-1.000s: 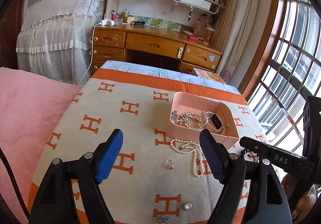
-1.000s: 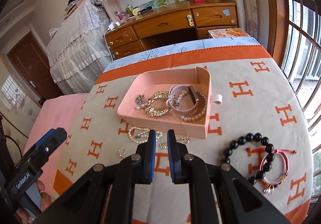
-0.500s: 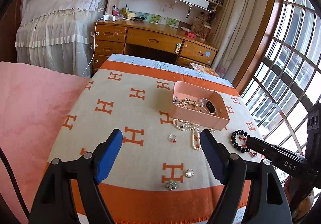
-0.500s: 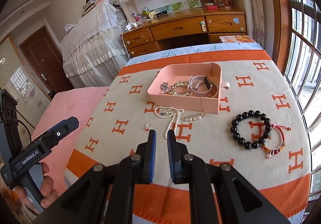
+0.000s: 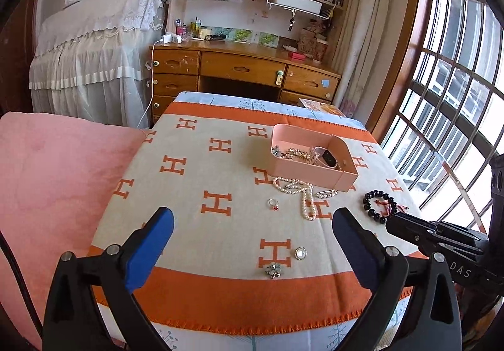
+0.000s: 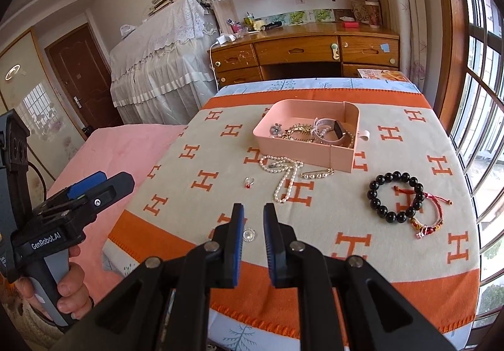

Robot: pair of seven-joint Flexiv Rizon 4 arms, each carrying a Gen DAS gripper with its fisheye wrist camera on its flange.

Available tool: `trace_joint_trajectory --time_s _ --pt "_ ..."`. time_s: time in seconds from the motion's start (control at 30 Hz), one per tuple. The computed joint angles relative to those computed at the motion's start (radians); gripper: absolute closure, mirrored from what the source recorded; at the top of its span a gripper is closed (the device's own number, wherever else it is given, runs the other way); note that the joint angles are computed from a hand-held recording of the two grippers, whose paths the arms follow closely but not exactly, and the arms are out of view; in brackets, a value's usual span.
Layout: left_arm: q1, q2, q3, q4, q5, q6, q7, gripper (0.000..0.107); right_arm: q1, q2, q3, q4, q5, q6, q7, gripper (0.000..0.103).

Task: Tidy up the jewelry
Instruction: 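Lift both open tools away from the pink box toward the remaining jewelry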

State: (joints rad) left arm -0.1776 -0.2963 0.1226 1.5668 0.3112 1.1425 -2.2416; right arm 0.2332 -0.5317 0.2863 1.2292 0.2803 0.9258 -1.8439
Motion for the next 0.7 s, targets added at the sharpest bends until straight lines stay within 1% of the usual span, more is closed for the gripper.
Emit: trace_joint_trajectory --time_s 0.03,0.07,0.1,0.17,0.47,0.6,0.7 --pt "0.001 0.0 -0.004 0.006 -0.005 -0.002 0.005 0.007 0.002 0.003 -0.002 0.01 -0.004 0.005 -0.003 0.073" --pt "0.006 0.0 -0.011 0.013 -0.017 -0.004 0.017 0.007 0.004 0.005 -0.004 0.021 -0.009 0.012 -0.006 0.063" --pt "0.01 -0.002 -0.016 0.021 -0.029 -0.004 0.028 0.007 0.007 0.008 -0.006 0.033 -0.013 0.023 -0.008 0.062" --pt "0.019 -0.006 -0.027 0.039 -0.055 -0.001 0.055 0.007 0.01 0.01 -0.009 0.051 -0.025 0.036 -0.012 0.061" --pt "0.023 -0.027 -0.029 0.098 -0.087 -0.031 0.13 0.007 0.013 -0.023 -0.014 0.043 -0.054 -0.013 -0.003 0.061" --pt "0.038 -0.051 -0.053 0.099 -0.139 -0.04 0.207 0.007 0.014 -0.046 -0.012 0.018 -0.061 -0.047 -0.005 0.061" --pt "0.047 -0.069 -0.068 0.099 -0.181 -0.029 0.271 0.007 0.02 -0.068 -0.01 -0.002 -0.068 -0.077 -0.016 0.061"
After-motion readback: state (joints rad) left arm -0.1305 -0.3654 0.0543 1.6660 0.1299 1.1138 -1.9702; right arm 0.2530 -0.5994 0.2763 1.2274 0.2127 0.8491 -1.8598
